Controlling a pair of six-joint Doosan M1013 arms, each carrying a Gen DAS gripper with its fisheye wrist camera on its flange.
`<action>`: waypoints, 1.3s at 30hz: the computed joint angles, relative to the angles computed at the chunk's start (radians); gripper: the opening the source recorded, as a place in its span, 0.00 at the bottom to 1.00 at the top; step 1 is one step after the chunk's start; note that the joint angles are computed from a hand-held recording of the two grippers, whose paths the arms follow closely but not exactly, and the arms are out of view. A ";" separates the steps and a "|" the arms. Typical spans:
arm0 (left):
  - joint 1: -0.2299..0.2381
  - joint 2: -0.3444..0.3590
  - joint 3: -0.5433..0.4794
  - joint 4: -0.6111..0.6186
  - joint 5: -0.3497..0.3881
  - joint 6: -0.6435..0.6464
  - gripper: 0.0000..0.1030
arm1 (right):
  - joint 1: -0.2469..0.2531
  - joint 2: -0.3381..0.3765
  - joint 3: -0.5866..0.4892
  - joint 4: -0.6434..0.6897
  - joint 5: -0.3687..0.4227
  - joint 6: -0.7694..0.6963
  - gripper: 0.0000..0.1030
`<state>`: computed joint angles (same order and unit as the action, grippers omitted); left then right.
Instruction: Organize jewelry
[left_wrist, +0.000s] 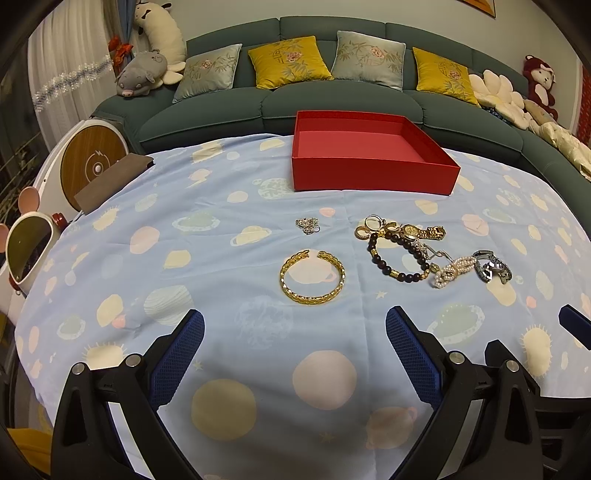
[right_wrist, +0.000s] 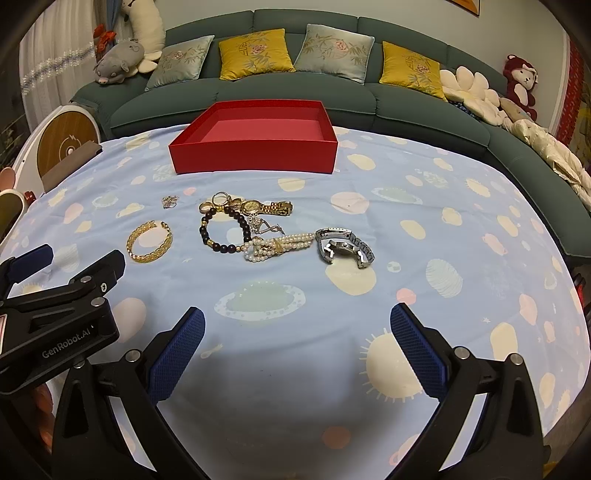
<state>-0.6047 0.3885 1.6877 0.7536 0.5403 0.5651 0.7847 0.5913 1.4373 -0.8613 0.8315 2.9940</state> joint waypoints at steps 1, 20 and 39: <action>0.000 0.000 0.000 0.000 0.000 0.000 0.93 | 0.000 -0.001 0.001 0.001 -0.001 0.000 0.95; 0.000 -0.001 0.002 0.003 -0.007 -0.004 0.93 | -0.001 -0.003 0.004 -0.001 -0.002 0.001 0.95; -0.003 -0.006 0.009 0.000 -0.025 -0.017 0.93 | 0.000 -0.004 0.006 -0.002 0.000 0.003 0.95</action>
